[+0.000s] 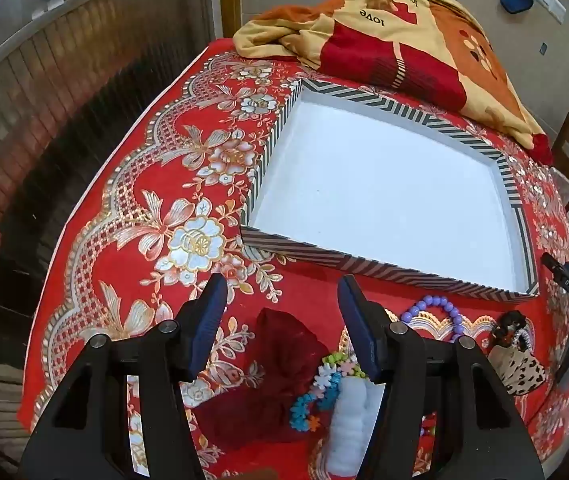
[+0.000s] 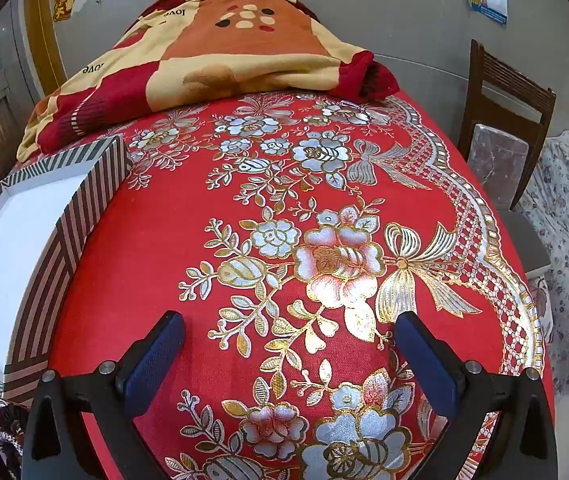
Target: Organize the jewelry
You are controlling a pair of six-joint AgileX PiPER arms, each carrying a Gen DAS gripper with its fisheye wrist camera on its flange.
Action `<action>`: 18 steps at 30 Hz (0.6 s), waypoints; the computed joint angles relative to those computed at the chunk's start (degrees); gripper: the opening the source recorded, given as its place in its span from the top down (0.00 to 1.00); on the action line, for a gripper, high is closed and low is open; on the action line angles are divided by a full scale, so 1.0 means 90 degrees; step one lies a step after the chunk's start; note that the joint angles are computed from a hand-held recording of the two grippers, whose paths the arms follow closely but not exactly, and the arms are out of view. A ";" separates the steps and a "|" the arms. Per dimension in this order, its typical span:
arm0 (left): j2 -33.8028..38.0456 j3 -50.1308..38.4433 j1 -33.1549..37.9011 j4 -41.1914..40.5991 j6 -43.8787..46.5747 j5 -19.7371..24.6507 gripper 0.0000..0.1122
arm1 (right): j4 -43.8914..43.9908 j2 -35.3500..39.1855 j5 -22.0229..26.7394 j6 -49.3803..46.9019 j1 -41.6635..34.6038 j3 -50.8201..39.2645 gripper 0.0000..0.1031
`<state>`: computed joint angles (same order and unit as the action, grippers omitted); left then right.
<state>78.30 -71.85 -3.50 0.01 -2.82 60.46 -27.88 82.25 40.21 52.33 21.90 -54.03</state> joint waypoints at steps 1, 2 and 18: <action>0.0010 -0.0022 0.0073 -0.0178 0.0101 0.0047 0.49 | 0.0000 0.0000 0.0000 0.0000 0.0000 0.0000 0.00; -0.0015 -0.0006 0.0075 -0.0183 0.0144 0.0030 0.49 | -0.0004 0.0003 0.0009 0.0000 0.0003 -0.0003 0.00; -0.1201 0.0593 -0.0426 0.0266 -0.0665 0.0399 0.49 | 0.2188 -0.0551 0.1726 -0.1313 0.0485 -0.0485 0.00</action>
<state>67.50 -66.51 -7.34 2.40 -8.80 64.06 -8.19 77.29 55.74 40.52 26.26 -58.39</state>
